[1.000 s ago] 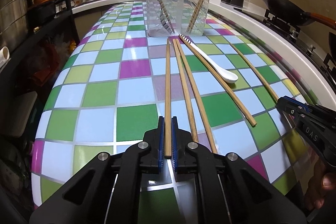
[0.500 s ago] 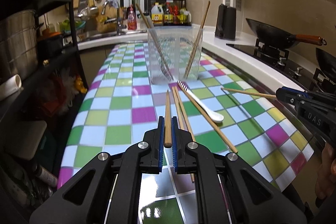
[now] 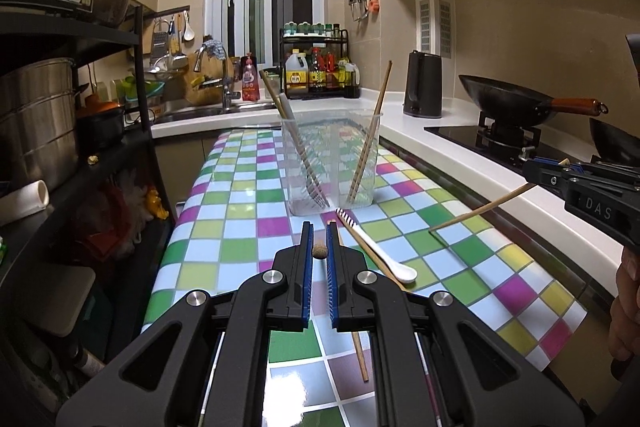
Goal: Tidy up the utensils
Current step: 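Lift and carry the chopstick to the container with the left gripper while the right carries its chopstick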
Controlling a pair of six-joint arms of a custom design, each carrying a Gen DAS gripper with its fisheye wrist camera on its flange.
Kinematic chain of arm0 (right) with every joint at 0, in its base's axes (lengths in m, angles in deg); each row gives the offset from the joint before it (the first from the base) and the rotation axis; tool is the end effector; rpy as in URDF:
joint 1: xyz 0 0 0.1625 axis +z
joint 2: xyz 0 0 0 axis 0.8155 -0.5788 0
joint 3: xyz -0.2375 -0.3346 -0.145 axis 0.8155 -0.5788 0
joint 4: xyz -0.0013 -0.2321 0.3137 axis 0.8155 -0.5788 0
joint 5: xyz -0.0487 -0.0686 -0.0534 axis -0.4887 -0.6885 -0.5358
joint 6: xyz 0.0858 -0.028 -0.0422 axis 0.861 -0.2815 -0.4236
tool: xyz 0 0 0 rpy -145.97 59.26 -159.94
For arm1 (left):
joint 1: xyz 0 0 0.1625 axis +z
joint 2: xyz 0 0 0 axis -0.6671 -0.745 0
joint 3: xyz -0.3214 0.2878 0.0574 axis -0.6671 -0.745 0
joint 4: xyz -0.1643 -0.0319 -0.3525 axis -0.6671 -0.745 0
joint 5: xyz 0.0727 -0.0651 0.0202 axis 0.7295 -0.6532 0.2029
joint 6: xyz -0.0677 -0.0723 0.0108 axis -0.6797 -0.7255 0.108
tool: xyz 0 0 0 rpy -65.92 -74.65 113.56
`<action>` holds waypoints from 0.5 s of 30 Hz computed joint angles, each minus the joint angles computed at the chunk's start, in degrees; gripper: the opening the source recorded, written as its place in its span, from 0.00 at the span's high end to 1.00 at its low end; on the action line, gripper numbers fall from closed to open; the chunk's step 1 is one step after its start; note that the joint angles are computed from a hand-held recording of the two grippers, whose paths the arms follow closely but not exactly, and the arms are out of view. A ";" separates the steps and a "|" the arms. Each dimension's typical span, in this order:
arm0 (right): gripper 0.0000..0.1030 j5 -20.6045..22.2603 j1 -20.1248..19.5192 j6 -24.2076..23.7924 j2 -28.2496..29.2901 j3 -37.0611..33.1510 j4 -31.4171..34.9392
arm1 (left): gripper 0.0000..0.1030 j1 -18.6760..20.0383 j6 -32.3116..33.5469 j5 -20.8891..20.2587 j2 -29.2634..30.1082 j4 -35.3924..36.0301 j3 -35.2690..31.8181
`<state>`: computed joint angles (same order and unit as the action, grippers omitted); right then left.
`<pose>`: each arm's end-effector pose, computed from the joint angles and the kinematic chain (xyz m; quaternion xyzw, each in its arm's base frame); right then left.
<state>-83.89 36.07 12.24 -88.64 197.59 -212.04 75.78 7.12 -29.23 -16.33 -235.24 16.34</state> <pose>0.0990 -0.5073 0.3516 0.1814 -0.7862 0.4683 0.3600 -0.3873 -0.5191 0.0130 0.3040 0.7864 -0.4710 0.2595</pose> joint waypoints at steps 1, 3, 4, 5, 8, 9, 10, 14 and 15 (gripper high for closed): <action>0.94 0.17 0.14 0.05 -0.16 -0.14 0.21 | 0.94 -0.08 0.34 0.04 -0.10 -0.17 -0.20; 0.94 0.55 0.38 0.33 -0.45 -0.54 0.85 | 0.94 -0.12 0.71 -0.11 -0.57 0.00 -0.69; 0.94 0.71 0.57 0.48 -0.58 -0.82 1.31 | 0.94 -0.13 0.69 -0.26 -0.88 0.30 -0.89; 0.94 0.87 0.71 0.62 -0.71 -1.17 1.90 | 0.94 -0.08 0.42 -0.54 -1.29 0.93 -1.11; 0.94 1.51 1.15 1.36 -0.98 -2.22 3.54 | 0.94 0.26 -1.19 -1.24 -2.52 3.16 -1.95; 0.94 1.69 1.35 1.61 -1.04 -2.76 4.33 | 0.94 0.35 -1.84 -1.34 -2.89 3.85 -2.24; 0.94 1.66 1.61 1.76 -0.95 -3.28 4.86 | 0.94 0.51 -2.70 -1.65 -3.40 5.16 -2.65; 0.94 2.33 2.56 2.09 -0.83 -5.70 7.50 | 0.94 1.03 -5.68 -2.45 -5.03 10.89 -4.40; 0.94 2.54 2.85 2.06 -0.74 -6.47 8.20 | 0.94 1.19 -6.31 -2.81 -5.44 12.36 -5.00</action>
<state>-81.35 38.93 14.31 -89.39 191.13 -203.83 76.97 0.81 -32.04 -21.77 -222.88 11.33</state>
